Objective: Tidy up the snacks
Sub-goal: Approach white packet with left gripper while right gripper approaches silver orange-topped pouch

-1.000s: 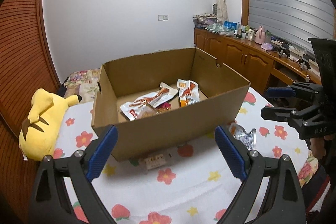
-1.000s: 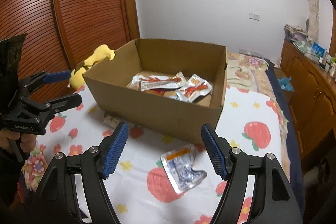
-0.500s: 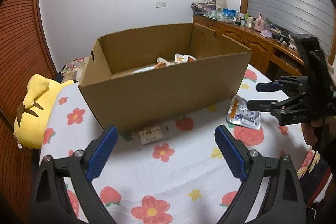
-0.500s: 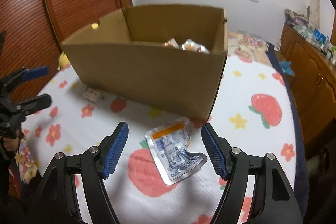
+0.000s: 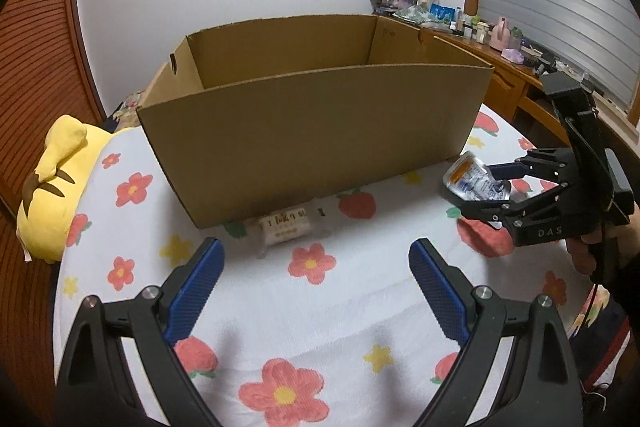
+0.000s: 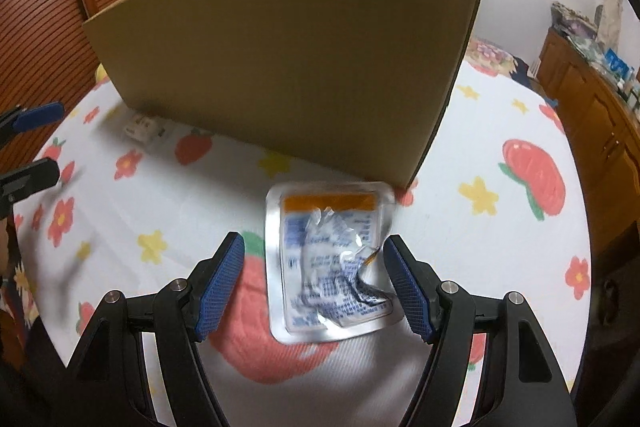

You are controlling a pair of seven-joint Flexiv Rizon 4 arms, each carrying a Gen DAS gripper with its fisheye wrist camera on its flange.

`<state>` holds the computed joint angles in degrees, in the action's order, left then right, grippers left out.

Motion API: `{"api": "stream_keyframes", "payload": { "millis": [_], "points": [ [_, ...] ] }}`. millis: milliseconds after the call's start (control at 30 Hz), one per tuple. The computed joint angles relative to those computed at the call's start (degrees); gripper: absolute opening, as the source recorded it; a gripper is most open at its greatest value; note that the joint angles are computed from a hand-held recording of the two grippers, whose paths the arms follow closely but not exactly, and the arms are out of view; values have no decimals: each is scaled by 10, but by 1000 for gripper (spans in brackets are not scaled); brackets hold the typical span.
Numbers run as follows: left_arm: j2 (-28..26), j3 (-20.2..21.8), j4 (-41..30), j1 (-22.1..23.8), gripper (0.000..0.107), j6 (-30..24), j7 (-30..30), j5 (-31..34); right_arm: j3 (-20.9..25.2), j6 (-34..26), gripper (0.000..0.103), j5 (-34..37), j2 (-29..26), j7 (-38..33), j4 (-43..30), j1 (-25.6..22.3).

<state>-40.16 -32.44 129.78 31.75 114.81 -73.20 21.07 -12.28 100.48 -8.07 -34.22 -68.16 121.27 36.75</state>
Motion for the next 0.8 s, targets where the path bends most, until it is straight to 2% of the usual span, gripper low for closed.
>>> {"api": "stream_keyframes", "payload": {
  "millis": [100, 233, 333, 467, 800],
  "points": [
    [-6, 2, -5, -2, 94, -2, 0, -2, -15, 4, 74, 3, -1, -1, 7, 16],
    [-12, 16, -13, -16, 94, -4, 0, -13, -65, 18, 74, 22, -11, -5, 16, 68],
    [-17, 31, -23, -32, 94, -5, 2, -21, -71, 28, 74, 38, -15, -11, 17, 76],
    [-26, 30, -38, -40, 88, -26, 12, -33, -82, 48, 70, 67, -23, -20, 22, 94],
    [-31, 90, -81, -119, 86, -45, 10, -106, -79, 52, 70, 99, -28, -44, 19, 101]
  ]
}}
